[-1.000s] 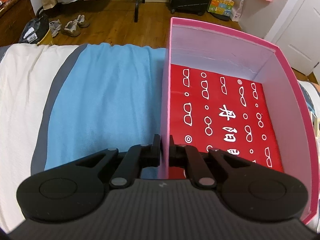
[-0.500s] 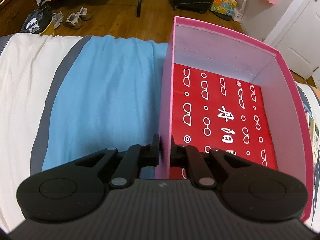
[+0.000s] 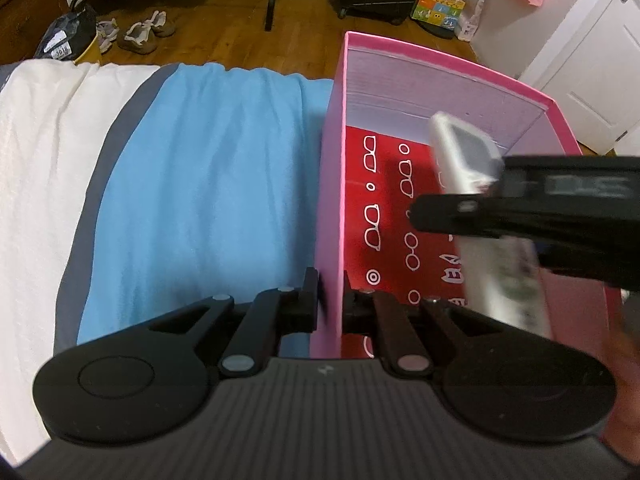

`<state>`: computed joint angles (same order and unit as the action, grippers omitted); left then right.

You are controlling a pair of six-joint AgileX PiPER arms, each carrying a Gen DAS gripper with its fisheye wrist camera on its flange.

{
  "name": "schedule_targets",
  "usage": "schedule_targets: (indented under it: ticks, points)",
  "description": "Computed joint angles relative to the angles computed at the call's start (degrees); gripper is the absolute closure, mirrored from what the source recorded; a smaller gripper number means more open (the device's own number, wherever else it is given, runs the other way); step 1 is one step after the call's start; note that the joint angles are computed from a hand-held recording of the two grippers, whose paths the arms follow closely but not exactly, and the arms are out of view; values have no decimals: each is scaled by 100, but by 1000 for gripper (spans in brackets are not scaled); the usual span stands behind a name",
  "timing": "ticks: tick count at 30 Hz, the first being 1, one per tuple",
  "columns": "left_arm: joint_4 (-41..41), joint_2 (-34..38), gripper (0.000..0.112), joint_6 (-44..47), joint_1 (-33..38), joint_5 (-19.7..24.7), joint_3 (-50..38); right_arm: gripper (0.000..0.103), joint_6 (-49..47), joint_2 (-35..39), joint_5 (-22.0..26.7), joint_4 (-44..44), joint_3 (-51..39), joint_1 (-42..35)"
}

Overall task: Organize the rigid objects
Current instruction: 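Carry the white-and-pink remote into the pink box and release it with the right gripper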

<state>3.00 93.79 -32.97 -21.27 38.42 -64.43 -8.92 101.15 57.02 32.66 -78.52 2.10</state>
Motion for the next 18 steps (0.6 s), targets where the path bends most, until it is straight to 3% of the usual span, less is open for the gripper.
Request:
schedule_targets:
  ticks: [7, 12, 18]
  points:
    - [54, -22, 105, -6, -69, -73, 86, 45, 62, 662, -306, 2, -248, 199]
    - [-285, -51, 104, 254, 106, -167, 172, 40, 4, 576, 122, -21, -409, 45]
    - [-50, -51, 104, 57, -6, -132, 154, 40, -946, -443, 984, 72, -114, -717]
